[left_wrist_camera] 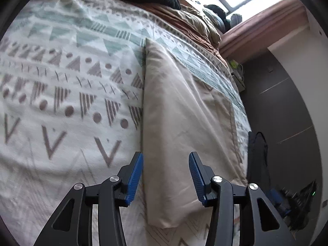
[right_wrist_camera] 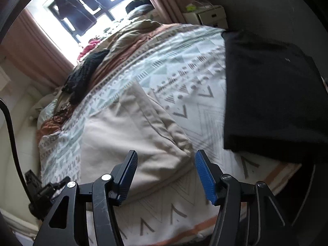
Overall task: Fold large clothes
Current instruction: 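Move both open tools along the folded beige jacket to its end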
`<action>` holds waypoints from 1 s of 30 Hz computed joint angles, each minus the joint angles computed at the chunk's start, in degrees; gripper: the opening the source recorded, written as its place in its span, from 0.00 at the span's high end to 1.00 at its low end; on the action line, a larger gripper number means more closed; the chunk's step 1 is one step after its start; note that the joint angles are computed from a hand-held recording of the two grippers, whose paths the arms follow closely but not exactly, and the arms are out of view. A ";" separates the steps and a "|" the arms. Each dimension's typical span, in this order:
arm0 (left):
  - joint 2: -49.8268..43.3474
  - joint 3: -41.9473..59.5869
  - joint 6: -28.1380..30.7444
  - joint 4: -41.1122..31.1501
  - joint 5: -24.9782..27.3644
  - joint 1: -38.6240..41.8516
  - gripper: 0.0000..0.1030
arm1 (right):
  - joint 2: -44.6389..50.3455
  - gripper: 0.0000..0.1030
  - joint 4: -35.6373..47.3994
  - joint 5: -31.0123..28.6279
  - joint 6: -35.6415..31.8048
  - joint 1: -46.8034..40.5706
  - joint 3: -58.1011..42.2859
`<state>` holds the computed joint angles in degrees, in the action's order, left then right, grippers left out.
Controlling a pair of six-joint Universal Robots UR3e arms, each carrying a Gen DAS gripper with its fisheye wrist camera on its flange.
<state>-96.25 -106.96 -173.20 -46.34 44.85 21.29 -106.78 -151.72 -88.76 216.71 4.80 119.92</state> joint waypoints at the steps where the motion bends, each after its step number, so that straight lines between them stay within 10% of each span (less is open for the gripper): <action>1: 0.17 0.00 0.23 0.03 0.12 0.17 0.53 | 1.32 0.43 -0.67 0.27 -0.09 -0.15 -0.88; 12: -2.94 5.95 -4.43 -0.44 5.98 -2.03 0.53 | 25.74 0.43 -6.92 4.35 -1.66 -1.99 -19.60; 30: -15.02 24.43 -13.01 -3.11 16.69 -9.55 0.53 | 56.94 0.41 10.09 12.83 -10.93 -6.04 -59.38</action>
<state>-111.27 -82.53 -186.21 -49.45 61.54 11.74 -49.84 -141.64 -75.93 205.77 -1.24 60.54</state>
